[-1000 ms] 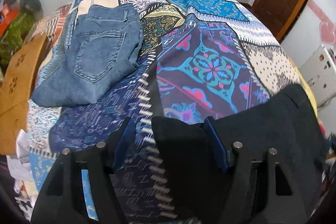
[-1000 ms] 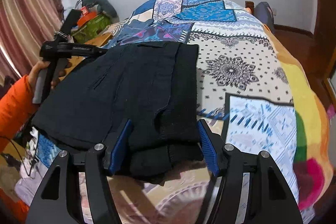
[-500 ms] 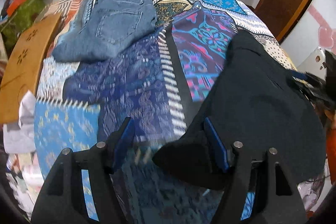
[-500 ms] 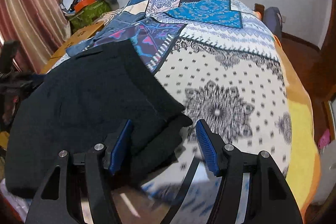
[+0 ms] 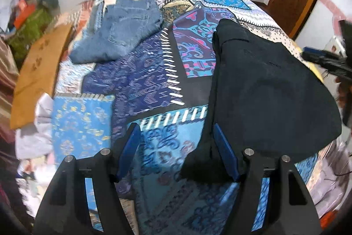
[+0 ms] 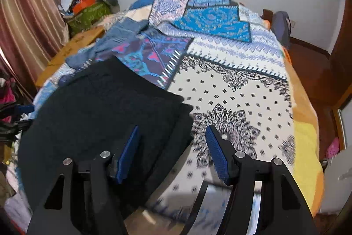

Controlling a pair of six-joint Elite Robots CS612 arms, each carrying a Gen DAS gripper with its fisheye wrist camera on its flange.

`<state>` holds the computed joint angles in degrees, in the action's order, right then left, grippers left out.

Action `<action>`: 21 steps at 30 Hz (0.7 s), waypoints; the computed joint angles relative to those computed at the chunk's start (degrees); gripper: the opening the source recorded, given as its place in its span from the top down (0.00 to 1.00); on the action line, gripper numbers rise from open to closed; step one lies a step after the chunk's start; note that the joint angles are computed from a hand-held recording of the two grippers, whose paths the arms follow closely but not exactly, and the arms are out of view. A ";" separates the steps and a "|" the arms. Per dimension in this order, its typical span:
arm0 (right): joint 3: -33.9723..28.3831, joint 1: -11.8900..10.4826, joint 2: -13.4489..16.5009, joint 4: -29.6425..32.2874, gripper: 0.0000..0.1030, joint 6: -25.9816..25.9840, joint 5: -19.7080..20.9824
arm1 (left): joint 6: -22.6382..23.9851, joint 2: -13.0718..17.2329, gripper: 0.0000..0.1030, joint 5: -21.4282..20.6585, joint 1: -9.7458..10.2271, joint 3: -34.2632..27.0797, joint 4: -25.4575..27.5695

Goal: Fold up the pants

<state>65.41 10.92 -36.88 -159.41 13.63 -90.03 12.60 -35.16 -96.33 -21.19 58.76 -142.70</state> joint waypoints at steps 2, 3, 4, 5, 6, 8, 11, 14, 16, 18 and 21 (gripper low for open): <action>2.57 0.45 -1.76 -2.42 0.43 0.13 -0.39 | 1.30 -0.74 0.34 2.17 -0.07 1.28 -0.83; 3.56 0.68 -2.45 -3.45 0.43 0.30 -0.48 | 1.90 -1.18 0.34 3.61 -0.12 2.04 -1.35; 4.54 0.88 -3.12 -4.40 0.43 0.48 -0.37 | 2.12 -1.45 0.34 3.94 -0.02 2.47 -1.74; 5.57 1.10 -3.81 -5.39 0.43 0.79 -0.06 | 1.89 -1.75 0.34 3.73 0.11 2.90 -2.19; 6.49 1.41 -4.41 -6.31 0.43 1.24 0.25 | 1.42 -2.05 0.34 3.39 0.24 3.15 -2.70; 7.26 1.95 -4.91 -7.29 0.43 1.41 0.61 | 1.24 -2.60 0.34 2.79 0.24 3.63 -4.44; 7.41 2.78 -4.96 -8.36 0.43 0.90 1.41 | 2.27 -3.25 0.34 -0.07 -0.06 3.68 -7.31; 6.22 3.32 -4.18 -8.32 0.43 0.55 2.05 | 3.61 -3.24 0.34 -5.80 -0.57 2.50 -7.44; 5.34 3.61 -3.49 -8.48 0.43 0.48 2.33 | 4.58 -2.64 0.34 -8.55 -1.24 1.30 -6.88; 4.14 3.79 -2.58 -8.20 0.43 0.99 2.78 | 5.78 -1.49 0.34 -9.95 -2.13 -0.59 -5.05; 2.32 3.82 -1.17 -7.03 0.43 1.71 2.84 | 6.49 0.97 0.38 -10.38 -3.20 -4.40 -0.46</action>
